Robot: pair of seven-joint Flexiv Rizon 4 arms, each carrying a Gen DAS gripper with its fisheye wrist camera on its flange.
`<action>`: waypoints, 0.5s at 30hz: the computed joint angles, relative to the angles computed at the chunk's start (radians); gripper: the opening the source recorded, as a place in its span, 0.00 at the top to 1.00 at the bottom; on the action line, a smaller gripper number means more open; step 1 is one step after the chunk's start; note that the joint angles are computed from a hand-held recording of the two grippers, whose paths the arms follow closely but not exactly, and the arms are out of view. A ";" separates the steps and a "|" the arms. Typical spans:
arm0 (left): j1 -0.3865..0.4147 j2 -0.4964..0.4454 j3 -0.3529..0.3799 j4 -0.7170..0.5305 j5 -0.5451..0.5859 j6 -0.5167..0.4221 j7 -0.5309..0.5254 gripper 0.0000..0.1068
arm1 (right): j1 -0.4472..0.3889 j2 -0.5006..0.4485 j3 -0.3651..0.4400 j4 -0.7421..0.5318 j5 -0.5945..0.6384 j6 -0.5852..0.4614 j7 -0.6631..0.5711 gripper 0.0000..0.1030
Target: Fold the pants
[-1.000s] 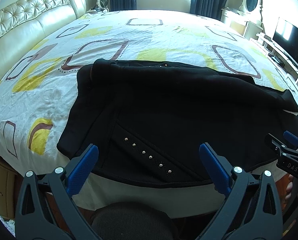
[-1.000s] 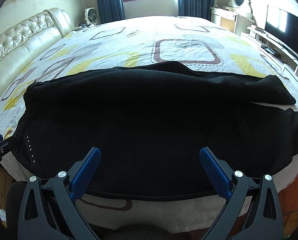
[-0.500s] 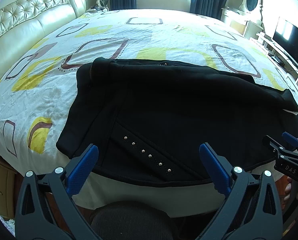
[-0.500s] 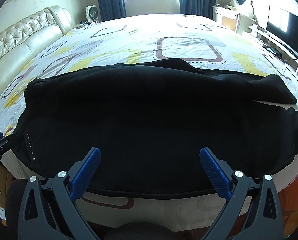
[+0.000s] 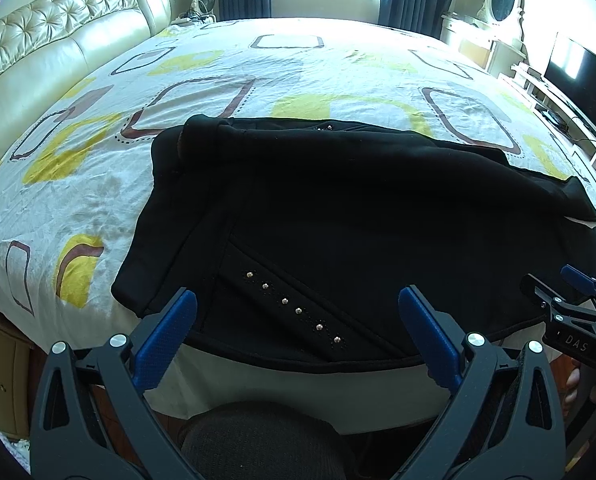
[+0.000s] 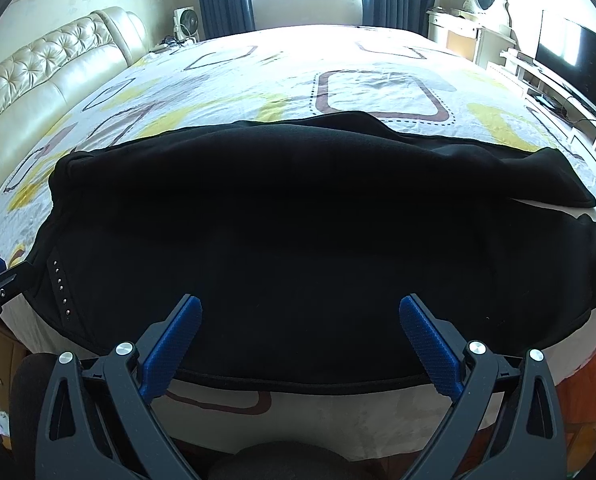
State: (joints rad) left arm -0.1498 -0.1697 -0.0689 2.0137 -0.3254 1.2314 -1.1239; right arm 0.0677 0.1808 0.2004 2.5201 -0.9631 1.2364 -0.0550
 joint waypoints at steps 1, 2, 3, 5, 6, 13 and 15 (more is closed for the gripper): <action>0.000 0.001 0.000 0.000 0.001 0.000 0.000 0.05 | 0.001 -0.002 0.000 -0.001 0.001 0.000 -0.002 0.04; -0.001 0.001 0.000 0.001 0.002 0.001 -0.001 0.05 | 0.002 -0.003 0.001 -0.002 0.004 -0.002 -0.003 0.04; 0.000 0.001 0.000 0.001 0.000 -0.001 0.001 0.05 | 0.005 -0.003 0.001 -0.002 0.010 -0.004 -0.008 0.04; 0.000 0.002 0.000 0.000 -0.001 -0.004 0.002 0.05 | 0.003 -0.002 0.003 -0.002 -0.002 -0.004 0.002 0.04; 0.000 0.002 0.000 0.001 -0.001 -0.002 0.001 0.05 | 0.002 -0.003 0.002 -0.002 -0.007 0.000 0.005 0.04; -0.001 0.003 0.000 0.001 0.001 -0.004 0.001 0.05 | 0.011 -0.005 0.003 -0.004 0.003 -0.009 0.000 0.04; -0.001 0.004 0.001 0.001 0.003 -0.005 0.000 0.05 | 0.013 -0.004 0.003 -0.003 0.007 -0.011 -0.004 0.04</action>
